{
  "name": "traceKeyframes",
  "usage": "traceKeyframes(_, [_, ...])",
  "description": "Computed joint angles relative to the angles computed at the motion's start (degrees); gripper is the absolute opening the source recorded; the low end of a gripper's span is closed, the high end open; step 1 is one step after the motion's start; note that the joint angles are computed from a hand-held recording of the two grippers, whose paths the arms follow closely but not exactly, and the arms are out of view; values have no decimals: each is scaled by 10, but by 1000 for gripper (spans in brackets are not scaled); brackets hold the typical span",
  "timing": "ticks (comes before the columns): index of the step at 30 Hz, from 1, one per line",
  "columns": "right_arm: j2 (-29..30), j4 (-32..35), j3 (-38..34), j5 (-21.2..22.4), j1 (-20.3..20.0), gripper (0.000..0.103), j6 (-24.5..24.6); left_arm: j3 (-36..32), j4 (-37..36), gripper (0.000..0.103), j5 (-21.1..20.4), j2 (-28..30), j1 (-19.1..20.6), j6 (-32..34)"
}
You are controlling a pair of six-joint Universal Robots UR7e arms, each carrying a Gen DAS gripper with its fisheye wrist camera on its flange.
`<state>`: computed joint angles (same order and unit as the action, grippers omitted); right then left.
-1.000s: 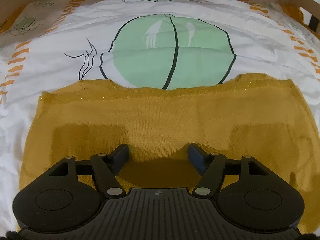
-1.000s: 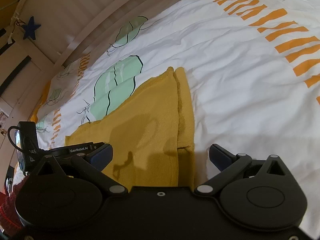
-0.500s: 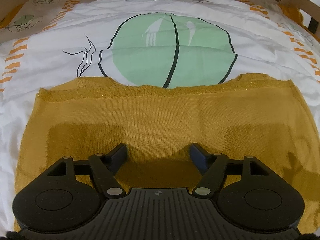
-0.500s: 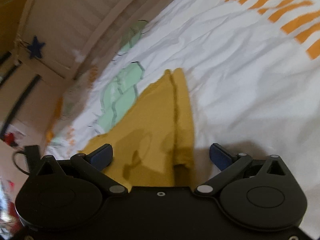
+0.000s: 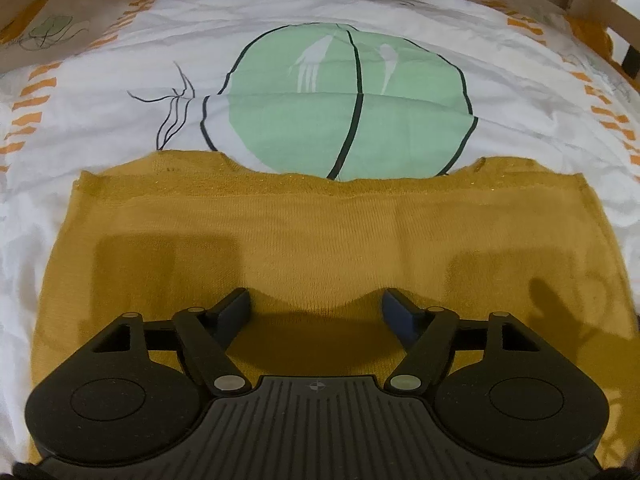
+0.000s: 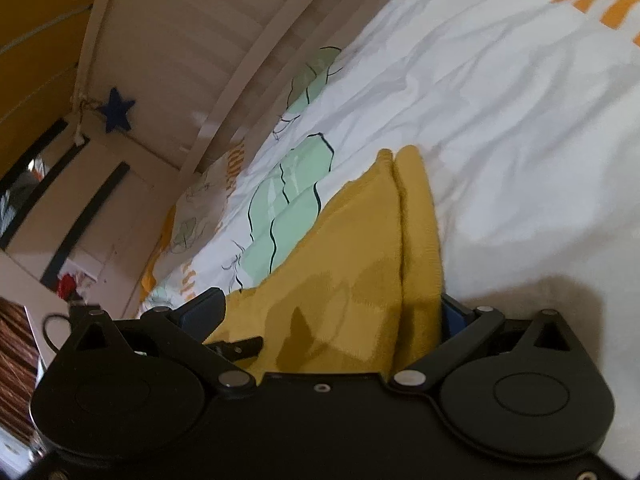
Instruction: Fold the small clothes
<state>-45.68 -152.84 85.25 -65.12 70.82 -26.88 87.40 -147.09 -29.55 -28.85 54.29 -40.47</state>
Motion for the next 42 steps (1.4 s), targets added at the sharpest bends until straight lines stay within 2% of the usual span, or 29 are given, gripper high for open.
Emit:
traceKeyframes(7, [-4,8,2,2,-2,103,-13,62,17,71,11,-19,-40,-53])
traceKeyframes(13, [-8,14,5,-2,-2,103,-23,109,32,71,-25,-40,-59,-103])
traceKeyframes(21, [-8,25,3,9,-6,103,-36,155,-62,71,-9,-47,-68,-73])
traceKeyframes(26, [-11,23,10,9,-6,103,-62,184,-107,71,32,-64,-74,-45])
traceKeyframes(32, [-16,-3,29,0,-4,103,-78,228,-123,71,45,-114,-64,-35])
traceKeyframes(36, [-20,-12,36,-15,1,103,-81,257,-107,71,40,-153,-51,-46])
traceKeyframes(40, [-19,-29,39,-50,12,97,-70,277,-115,71,39,-178,-38,-63])
traceKeyframes(42, [-19,-42,39,-81,23,81,-60,280,-133,71,25,-184,-30,-56])
